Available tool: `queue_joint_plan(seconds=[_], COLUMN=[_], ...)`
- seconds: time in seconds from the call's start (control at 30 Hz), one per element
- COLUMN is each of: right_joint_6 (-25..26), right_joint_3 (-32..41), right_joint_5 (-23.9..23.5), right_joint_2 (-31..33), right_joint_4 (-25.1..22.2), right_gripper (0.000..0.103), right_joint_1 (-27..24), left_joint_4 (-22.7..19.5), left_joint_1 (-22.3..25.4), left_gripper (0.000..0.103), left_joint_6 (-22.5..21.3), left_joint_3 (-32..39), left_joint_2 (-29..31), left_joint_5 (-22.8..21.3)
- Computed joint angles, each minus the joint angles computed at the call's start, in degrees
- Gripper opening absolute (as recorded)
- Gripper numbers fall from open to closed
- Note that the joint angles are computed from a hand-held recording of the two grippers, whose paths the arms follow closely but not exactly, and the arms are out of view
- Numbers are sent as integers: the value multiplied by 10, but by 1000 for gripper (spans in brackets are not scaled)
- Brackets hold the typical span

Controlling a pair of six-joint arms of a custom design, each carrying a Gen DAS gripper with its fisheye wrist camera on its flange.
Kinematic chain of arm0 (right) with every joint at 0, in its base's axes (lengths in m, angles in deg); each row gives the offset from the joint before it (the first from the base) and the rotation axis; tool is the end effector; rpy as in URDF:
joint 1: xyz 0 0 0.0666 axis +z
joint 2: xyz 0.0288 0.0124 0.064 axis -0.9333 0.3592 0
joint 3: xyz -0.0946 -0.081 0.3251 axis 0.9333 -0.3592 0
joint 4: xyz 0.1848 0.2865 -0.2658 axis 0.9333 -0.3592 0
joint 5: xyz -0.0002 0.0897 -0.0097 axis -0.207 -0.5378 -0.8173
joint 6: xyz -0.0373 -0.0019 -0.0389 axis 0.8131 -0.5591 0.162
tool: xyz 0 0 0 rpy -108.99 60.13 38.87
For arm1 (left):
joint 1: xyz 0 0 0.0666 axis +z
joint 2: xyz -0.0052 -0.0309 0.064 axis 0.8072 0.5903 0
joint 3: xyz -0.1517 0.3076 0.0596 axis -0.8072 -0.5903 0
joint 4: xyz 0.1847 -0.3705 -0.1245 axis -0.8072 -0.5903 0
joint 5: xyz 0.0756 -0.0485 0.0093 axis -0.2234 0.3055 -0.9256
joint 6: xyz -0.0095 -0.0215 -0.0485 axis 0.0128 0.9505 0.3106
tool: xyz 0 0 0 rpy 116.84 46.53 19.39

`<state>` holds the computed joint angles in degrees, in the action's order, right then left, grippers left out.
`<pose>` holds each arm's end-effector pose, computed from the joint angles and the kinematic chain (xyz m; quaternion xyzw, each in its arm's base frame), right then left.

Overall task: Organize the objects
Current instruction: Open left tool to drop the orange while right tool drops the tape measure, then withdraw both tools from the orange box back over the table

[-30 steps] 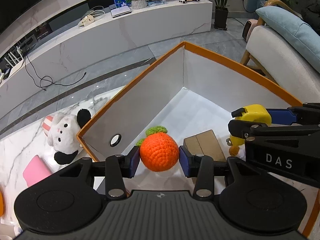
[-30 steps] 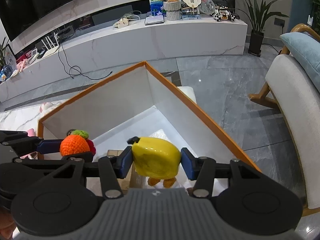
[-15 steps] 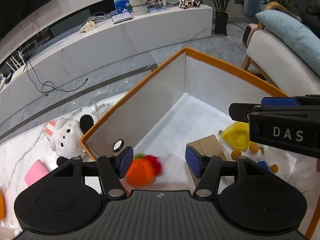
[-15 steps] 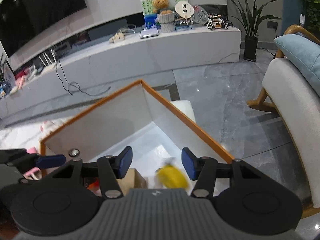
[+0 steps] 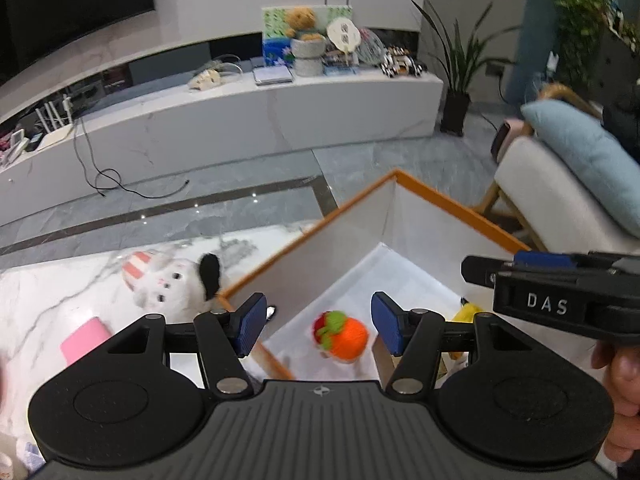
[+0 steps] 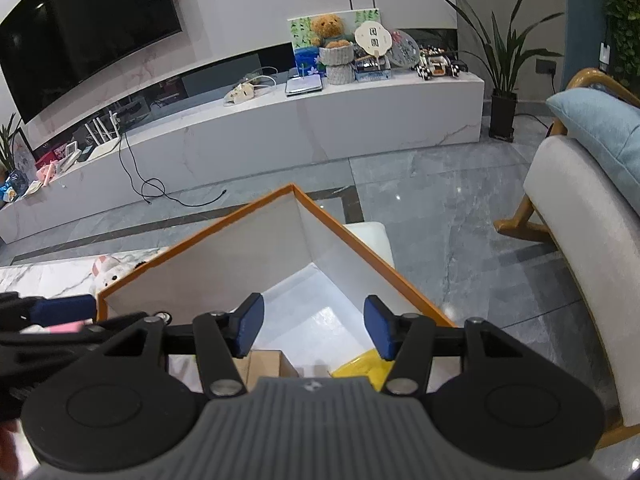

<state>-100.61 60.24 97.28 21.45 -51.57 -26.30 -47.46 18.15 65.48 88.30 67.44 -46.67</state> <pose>0.4046 0.3528 0.3959 0.0364 0.9160 0.0817 0.3911 0.3651 -0.2537 0.4124 0.1548 0.9190 -0.0535 0.3588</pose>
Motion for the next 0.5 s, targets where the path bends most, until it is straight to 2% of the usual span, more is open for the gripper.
queue_joint_plan(seconds=[0.1,0.3,0.5], right_joint_6=[3,15,64], right_joint_3=[-3,-3,-3], right_joint_5=[6,35,92], right_joint_2=[-6,-13,-18], right_joint_4=[8,34,92], right_gripper=[58,58,58], right_joint_1=[7,31,81], left_joint_4=[-16,-43,-73], left_joint_1=[6,26,54], left_gripper=[68,68,68], left_joint_6=[-3,6,-1], left_joint_3=[1,-22,-51], left_joint_2=[-20,-88,-163], left_joint_5=[-15,-19,-34])
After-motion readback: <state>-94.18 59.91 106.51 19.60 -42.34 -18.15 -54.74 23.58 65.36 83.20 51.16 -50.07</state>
